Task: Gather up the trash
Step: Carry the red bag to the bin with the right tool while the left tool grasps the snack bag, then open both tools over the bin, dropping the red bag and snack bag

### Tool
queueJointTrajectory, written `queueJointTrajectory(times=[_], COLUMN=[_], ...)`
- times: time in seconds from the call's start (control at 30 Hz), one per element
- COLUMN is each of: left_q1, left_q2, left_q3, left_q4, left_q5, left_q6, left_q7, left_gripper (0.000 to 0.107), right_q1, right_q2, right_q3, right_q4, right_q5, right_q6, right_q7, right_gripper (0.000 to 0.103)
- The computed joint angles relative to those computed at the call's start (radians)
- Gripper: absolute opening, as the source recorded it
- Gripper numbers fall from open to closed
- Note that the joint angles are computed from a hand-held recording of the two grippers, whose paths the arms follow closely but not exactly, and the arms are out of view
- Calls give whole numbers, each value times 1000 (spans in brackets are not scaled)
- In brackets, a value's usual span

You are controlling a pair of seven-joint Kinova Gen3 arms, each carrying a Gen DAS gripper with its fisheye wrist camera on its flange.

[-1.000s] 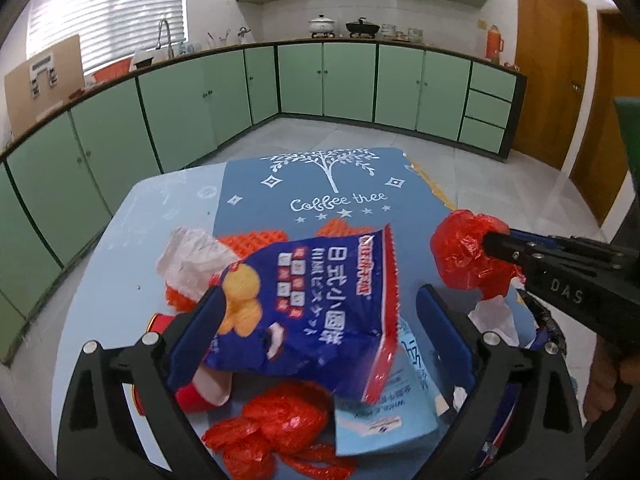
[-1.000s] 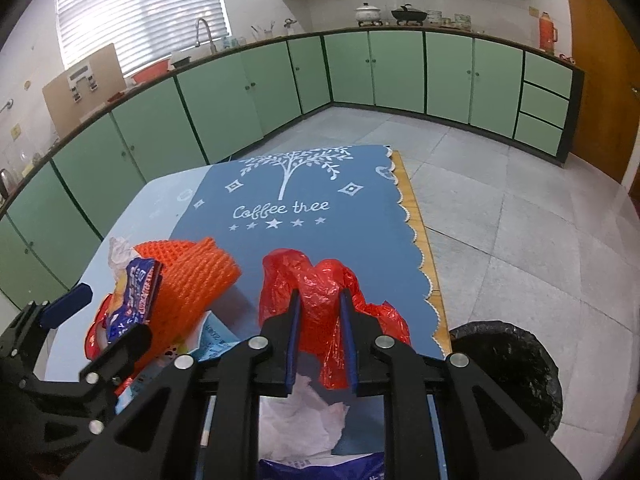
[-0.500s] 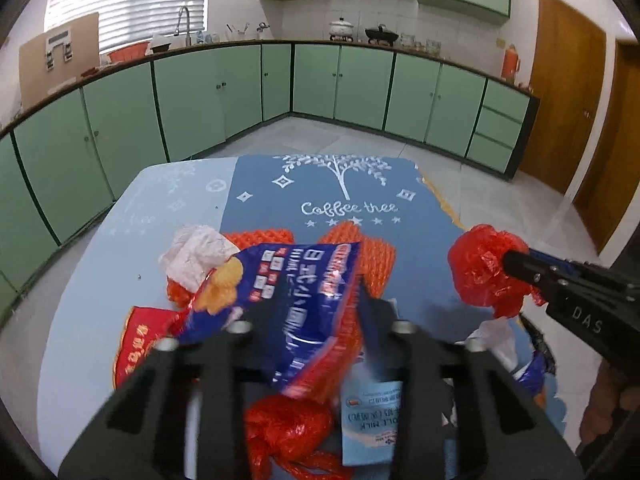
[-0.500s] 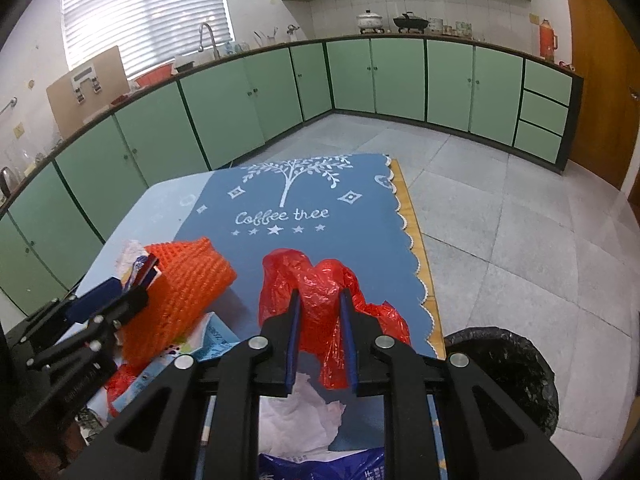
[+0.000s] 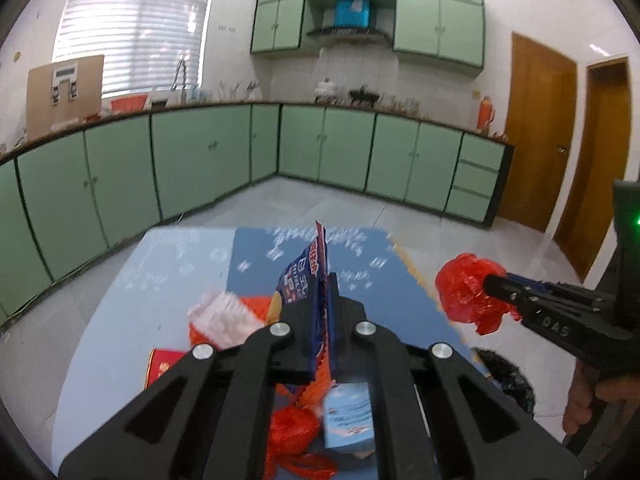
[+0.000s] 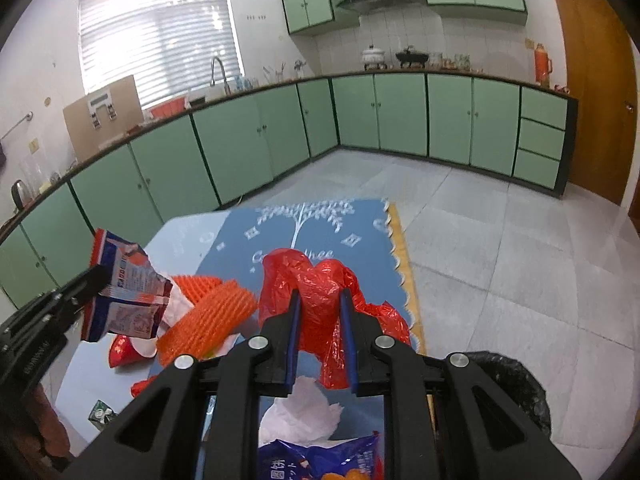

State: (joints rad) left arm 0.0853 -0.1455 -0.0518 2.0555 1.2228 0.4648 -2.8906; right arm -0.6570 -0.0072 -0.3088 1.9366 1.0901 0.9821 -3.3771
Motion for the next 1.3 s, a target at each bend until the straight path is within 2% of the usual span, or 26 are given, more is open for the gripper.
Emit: queueJointTrajectory(times=[0.2, 0.37, 0.57, 0.77, 0.93, 1.03, 1.1, 1.13, 1.2, 1.23, 1.3], left_q1=[29, 65, 131, 194, 244, 255, 249, 243, 229, 222, 198], left_q2=[-14, 25, 123, 258, 357, 386, 396, 398, 396, 395, 376], left_q3=[10, 76, 167, 241, 288, 306, 319, 325, 334, 338, 349], left_q4=[-22, -48, -91, -146, -198, -209, -209, -211, -210, -216, -203], left_q5=[101, 149, 154, 151, 30, -66, -111, -128, -164, -178, -171], left_q6=[109, 170, 202, 207, 139, 112, 97, 94, 87, 87, 82], left_q7=[-81, -121, -115, -111, -40, 43, 88, 106, 133, 146, 138], left_gripper=[2, 2, 2, 2, 5, 13, 33, 35, 38, 39, 44], right_q1=[8, 58, 141, 214, 254, 278, 296, 303, 309, 311, 305], right_q2=[-110, -206, -303, -344, -355, -332, -324, -314, -296, -289, -276], right_q3=[-48, -112, -153, -172, -158, -136, -104, -106, -103, -107, -124], right_q4=[61, 130, 222, 316, 401, 441, 458, 463, 467, 464, 448], right_q5=[-6, -91, -218, -307, -355, -367, -366, -372, -383, -386, -383], right_q6=[122, 246, 301, 267, 171, 99, 58, 47, 35, 44, 68], right_q7=[-53, -100, -137, -161, -184, -184, -164, -167, -164, -165, -176], right_gripper=[19, 19, 19, 19, 19, 20, 22, 24, 35, 45, 53])
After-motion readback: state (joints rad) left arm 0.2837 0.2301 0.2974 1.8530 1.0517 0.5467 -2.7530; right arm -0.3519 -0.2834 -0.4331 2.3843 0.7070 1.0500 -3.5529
